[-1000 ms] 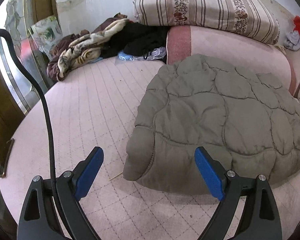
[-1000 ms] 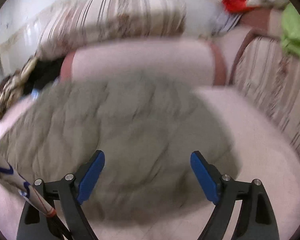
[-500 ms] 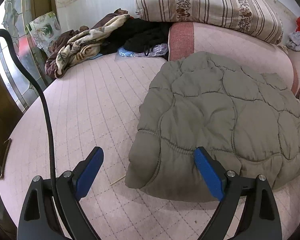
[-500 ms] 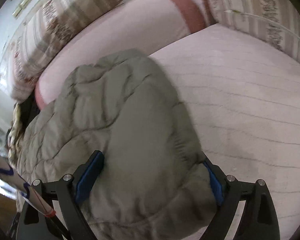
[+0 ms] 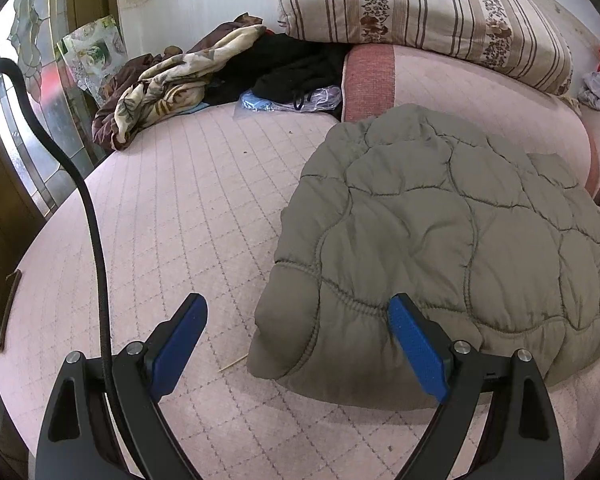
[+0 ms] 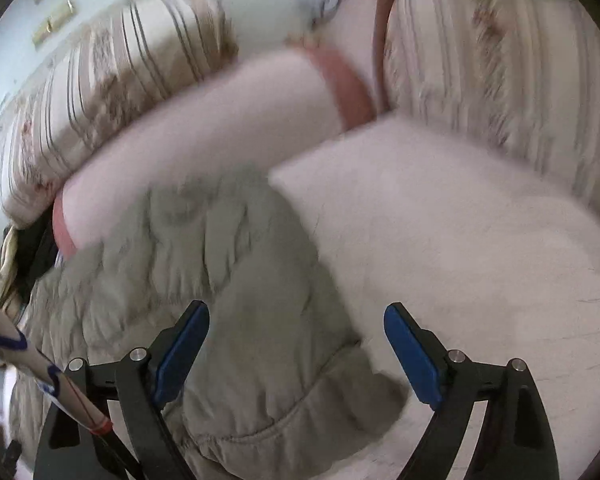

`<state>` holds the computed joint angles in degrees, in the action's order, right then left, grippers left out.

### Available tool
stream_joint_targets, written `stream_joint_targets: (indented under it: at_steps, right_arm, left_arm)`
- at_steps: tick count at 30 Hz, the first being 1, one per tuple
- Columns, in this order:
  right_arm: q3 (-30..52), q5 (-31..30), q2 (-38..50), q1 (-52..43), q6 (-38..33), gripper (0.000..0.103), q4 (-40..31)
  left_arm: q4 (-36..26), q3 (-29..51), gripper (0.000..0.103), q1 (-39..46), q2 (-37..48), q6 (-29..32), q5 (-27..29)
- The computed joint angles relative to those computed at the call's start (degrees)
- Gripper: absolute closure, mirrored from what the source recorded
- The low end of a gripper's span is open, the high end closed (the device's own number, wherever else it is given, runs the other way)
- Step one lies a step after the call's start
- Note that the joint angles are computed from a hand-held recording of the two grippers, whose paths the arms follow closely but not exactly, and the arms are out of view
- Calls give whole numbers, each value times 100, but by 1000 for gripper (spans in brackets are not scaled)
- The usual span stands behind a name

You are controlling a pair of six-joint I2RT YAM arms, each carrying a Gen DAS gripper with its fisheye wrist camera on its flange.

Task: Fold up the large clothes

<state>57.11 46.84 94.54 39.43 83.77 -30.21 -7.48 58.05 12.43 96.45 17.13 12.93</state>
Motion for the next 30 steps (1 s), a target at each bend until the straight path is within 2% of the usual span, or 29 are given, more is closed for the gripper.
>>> stream_joint_targets:
  at_steps: [4,7,12,13,15,18,20,21,22,23,25,26,28,29,30]
  right_arm:
    - [967,594,581,393,-296,10,-803]
    - [1330,472,976,385,-761,10,-740]
    - [1087,278,777,249,-922,8,-635]
    - [992,191,669,144,-927,8,-616]
    - [672,-33,401,-49,-865,6,-494]
    - [88,-824,25,-620,-1491,5,250]
    - [-217,-1886,37,-1229,-2231,4,978]
    - [-371,-2332,49,-1456,-2481,2,1358]
    - [-709,-3193,60,-1852,-2791,0,2149]
    - [-916,-3753,97,-2090,-2860,0,2639]
    - [-1348,-5158,431,-2666,-2681,0,3975]
    - [-1433,-5583,635,-2811,-2608,0,4453]
    - [-1448,-5956,969,-2897,-2601,0,5055]
    - [-1401,-5983,1066,-2872,-2650,0,5178]
    - [-1370,-5988,1107,-2820,-2625,1,5230]
  left_arm:
    - [-84,254,11,-65,312,-65,-67]
    - [-235,444,11,-56,462,-153,7]
    - [-658,1030,11,409,526,-362,851]
    - [-829,1308,11,495,673,-416,1008]
    - [-1615,2303,11,648,1296,-456,1512]
    - [-3287,3930,11,693,2456,159,2363]
    - [-4531,5051,11,644,3396,723,2853]
    - [-4977,5425,11,592,3761,924,2969]
    - [-5359,5731,11,543,4047,1087,3039]
    - [-5592,5873,9,487,4236,1172,3125]
    - [-5099,5343,5,383,4008,966,3114]
    - [-4829,5071,5,324,3833,919,3042]
    - [-4571,4818,7,292,3655,838,3002]
    - [-4579,4819,20,298,3647,772,3035]
    - [-4580,4763,27,315,3607,756,3083]
